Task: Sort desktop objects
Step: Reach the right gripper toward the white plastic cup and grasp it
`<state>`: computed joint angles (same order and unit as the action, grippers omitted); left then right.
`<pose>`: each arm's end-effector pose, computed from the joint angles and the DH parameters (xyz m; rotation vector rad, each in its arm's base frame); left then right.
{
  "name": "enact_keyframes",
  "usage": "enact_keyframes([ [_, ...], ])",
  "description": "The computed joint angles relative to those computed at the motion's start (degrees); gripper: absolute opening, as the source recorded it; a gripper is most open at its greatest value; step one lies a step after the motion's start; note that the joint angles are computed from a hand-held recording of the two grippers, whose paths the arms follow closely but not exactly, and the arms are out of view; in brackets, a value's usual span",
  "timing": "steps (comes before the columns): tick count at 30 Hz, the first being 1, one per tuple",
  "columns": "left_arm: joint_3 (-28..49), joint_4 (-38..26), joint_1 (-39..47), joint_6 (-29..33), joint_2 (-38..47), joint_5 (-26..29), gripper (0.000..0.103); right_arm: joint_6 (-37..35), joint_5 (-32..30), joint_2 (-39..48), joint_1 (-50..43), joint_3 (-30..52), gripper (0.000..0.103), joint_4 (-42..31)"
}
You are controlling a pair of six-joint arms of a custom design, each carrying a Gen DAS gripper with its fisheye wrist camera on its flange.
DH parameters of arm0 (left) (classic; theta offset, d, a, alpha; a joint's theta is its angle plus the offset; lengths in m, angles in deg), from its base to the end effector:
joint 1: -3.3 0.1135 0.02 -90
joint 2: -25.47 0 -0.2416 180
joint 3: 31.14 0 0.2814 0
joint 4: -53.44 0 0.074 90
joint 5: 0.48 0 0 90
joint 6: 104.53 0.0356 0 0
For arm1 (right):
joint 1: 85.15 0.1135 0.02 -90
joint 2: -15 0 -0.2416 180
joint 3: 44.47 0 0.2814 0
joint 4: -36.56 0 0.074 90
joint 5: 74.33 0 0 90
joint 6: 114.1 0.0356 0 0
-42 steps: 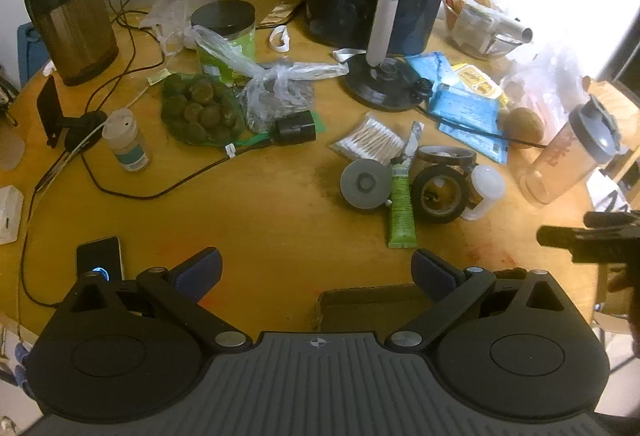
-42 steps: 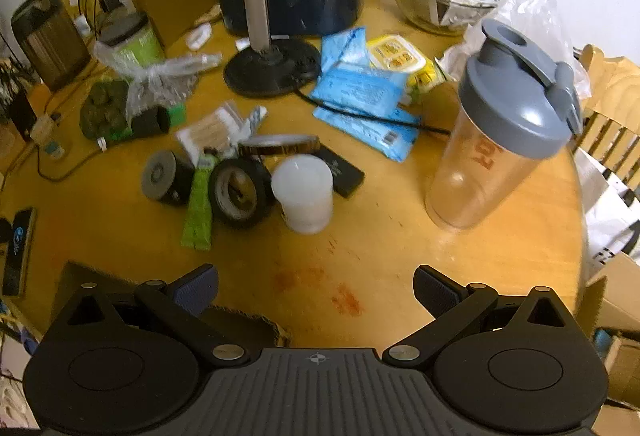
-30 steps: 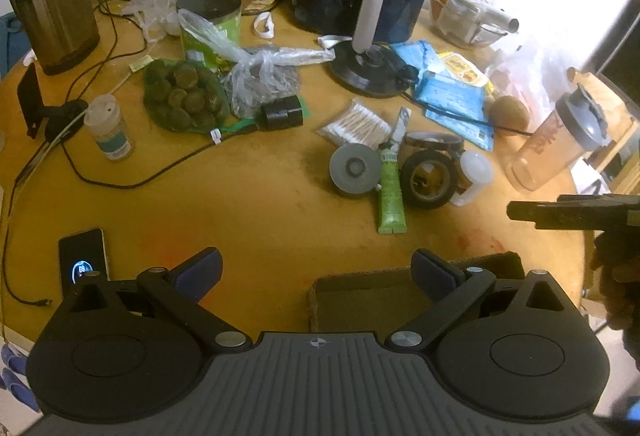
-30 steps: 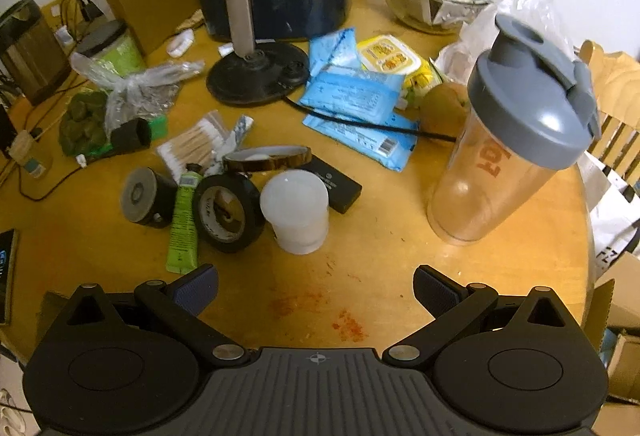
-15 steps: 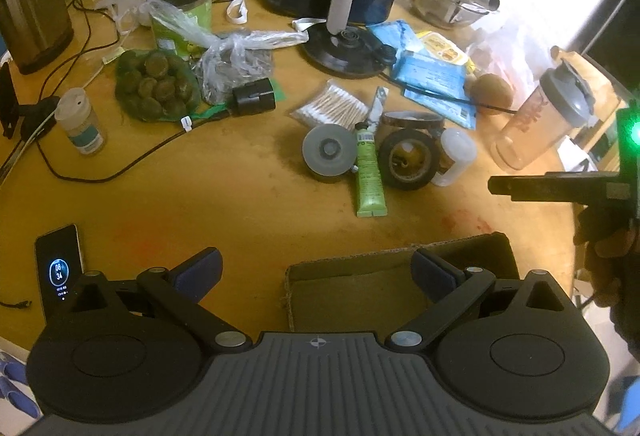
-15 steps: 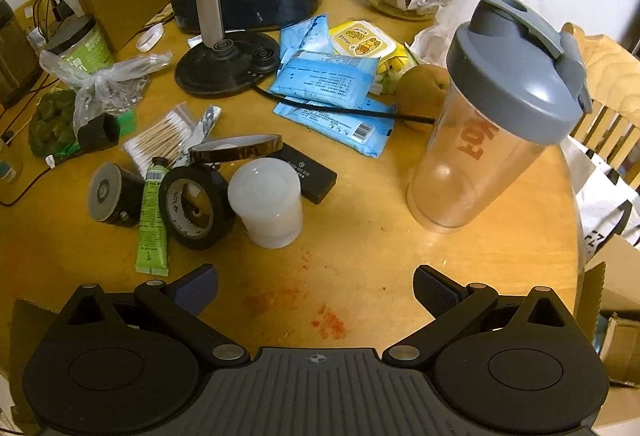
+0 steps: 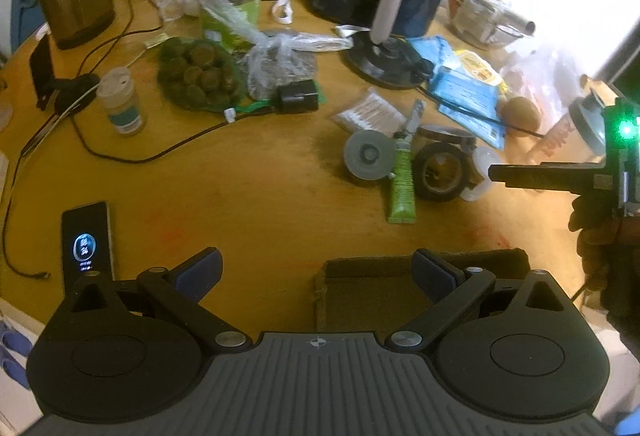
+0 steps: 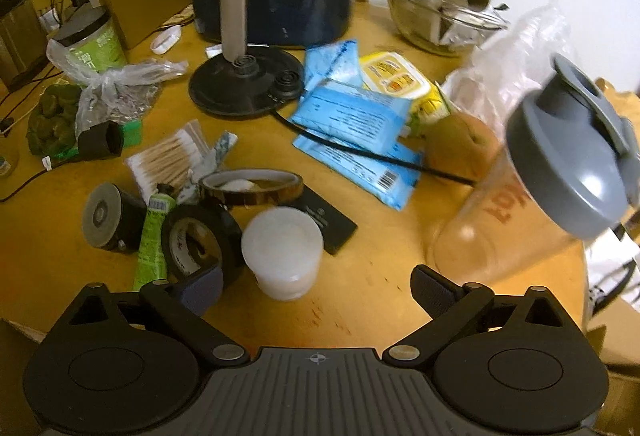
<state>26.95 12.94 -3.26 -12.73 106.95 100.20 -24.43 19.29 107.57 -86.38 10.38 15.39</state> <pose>0.2878 -0.0397 0.1429 0.2534 2.6698 -0.2762 0.3099 -0.0089 0.0889 0.0433 2.5978 -0.0919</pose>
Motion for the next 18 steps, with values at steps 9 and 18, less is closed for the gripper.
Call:
enact_keyframes([
  [9, -1.5, -0.6, 2.1, -1.8, -2.0, -0.7, 0.103, 0.6, -1.0, 8.4, 0.1, 4.1, 0.078, 3.9],
  [18, -3.1, -1.0, 2.8, -2.9, -3.6, -1.1, 0.103, 1.4, -1.2, 12.8, 0.8, 6.4, 0.061, 5.8],
])
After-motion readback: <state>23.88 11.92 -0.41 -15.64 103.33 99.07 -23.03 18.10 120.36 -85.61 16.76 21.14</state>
